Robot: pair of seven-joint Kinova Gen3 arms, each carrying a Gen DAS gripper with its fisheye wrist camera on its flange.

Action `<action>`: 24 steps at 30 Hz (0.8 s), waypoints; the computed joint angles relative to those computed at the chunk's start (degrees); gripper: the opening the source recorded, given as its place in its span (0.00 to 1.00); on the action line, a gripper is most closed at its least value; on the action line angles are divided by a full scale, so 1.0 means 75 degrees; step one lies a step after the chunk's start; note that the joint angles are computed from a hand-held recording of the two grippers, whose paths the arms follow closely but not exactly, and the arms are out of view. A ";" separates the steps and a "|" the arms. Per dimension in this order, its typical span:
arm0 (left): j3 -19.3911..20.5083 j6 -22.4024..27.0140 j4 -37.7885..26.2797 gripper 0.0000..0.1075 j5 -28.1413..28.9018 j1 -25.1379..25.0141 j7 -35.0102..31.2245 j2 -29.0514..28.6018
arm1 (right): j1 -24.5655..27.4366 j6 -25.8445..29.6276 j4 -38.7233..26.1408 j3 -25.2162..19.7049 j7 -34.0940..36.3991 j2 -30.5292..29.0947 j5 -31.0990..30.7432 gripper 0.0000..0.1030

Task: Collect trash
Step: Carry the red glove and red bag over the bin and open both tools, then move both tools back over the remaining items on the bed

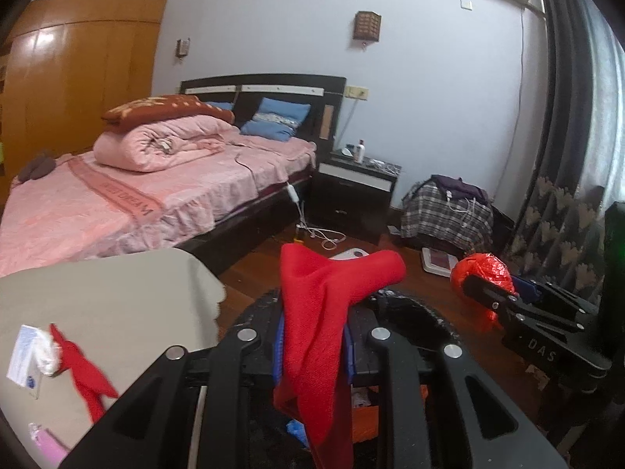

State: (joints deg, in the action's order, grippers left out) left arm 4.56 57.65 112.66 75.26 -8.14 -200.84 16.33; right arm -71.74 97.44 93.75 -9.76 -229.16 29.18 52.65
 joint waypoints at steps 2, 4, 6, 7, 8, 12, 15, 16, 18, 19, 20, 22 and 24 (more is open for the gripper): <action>0.0074 -0.0117 -0.0053 0.21 -0.0101 0.0160 0.0112 0.0102 | 0.0043 -0.0074 0.0153 -0.0010 -0.0093 -0.0042 -0.0077 0.44; 0.0146 -0.0112 -0.0260 0.29 -0.0396 0.0295 0.0477 0.0281 | 0.0091 -0.0120 0.0240 -0.0026 -0.0150 -0.0045 -0.0171 0.49; 0.0211 -0.0015 -0.0472 0.51 -0.0728 0.0318 0.0838 0.0479 | 0.0142 -0.0158 0.0290 -0.0033 -0.0181 -0.0044 -0.0254 0.57; 0.0246 0.0033 -0.0525 0.55 -0.0812 0.0284 0.0912 0.0577 | 0.0156 -0.0164 0.0320 -0.0032 -0.0204 -0.0042 -0.0282 0.61; 0.0274 0.0030 -0.0513 0.55 -0.0854 0.0238 0.0908 0.0594 | 0.0151 -0.0150 0.0335 -0.0034 -0.0238 -0.0029 -0.0314 0.62; 0.0308 -0.0065 -0.0539 0.60 -0.0930 0.0056 0.0940 0.0680 | 0.0107 0.0056 0.0266 -0.0009 -0.0330 0.0053 -0.0433 0.86; 0.0274 -0.0255 -0.0406 0.72 -0.0603 -0.0211 0.0527 0.0606 | 0.0039 0.0100 0.0210 -0.0007 -0.0429 0.0079 -0.0378 0.94; 0.0252 -0.0288 -0.0410 0.75 -0.0547 -0.0257 0.0486 0.0590 | 0.0035 0.0056 0.0186 -0.0015 -0.0443 0.0081 -0.0338 0.95; 0.0173 -0.0257 -0.0439 0.77 -0.0473 -0.0419 0.0434 0.0573 | 0.0057 -0.0003 0.0091 -0.0017 -0.0362 0.0094 -0.0286 0.95; 0.0124 -0.0261 -0.0456 0.78 -0.0424 -0.0510 0.0388 0.0558 | 0.0059 -0.0016 0.0018 -0.0002 -0.0303 0.0114 -0.0228 0.95; 0.0073 -0.0285 -0.0459 0.79 -0.0356 -0.0606 0.0323 0.0539 | 0.0045 -0.0019 -0.0067 0.0018 -0.0259 0.0148 -0.0159 0.95; -0.0011 -0.0309 -0.0458 0.81 -0.0252 -0.0772 0.0184 0.0505 | 0.0032 -0.0088 -0.0233 0.0057 -0.0145 0.0208 0.0000 0.95; -0.0110 -0.0358 -0.0485 0.82 -0.0173 -0.0935 0.0055 0.0464 | 0.0038 -0.0170 -0.0440 0.0112 0.0061 0.0296 0.0144 0.95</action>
State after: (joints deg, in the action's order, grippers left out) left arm 3.74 54.97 109.02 73.96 -15.16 -200.43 19.81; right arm -71.45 96.17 90.45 -8.92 -228.70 31.40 53.73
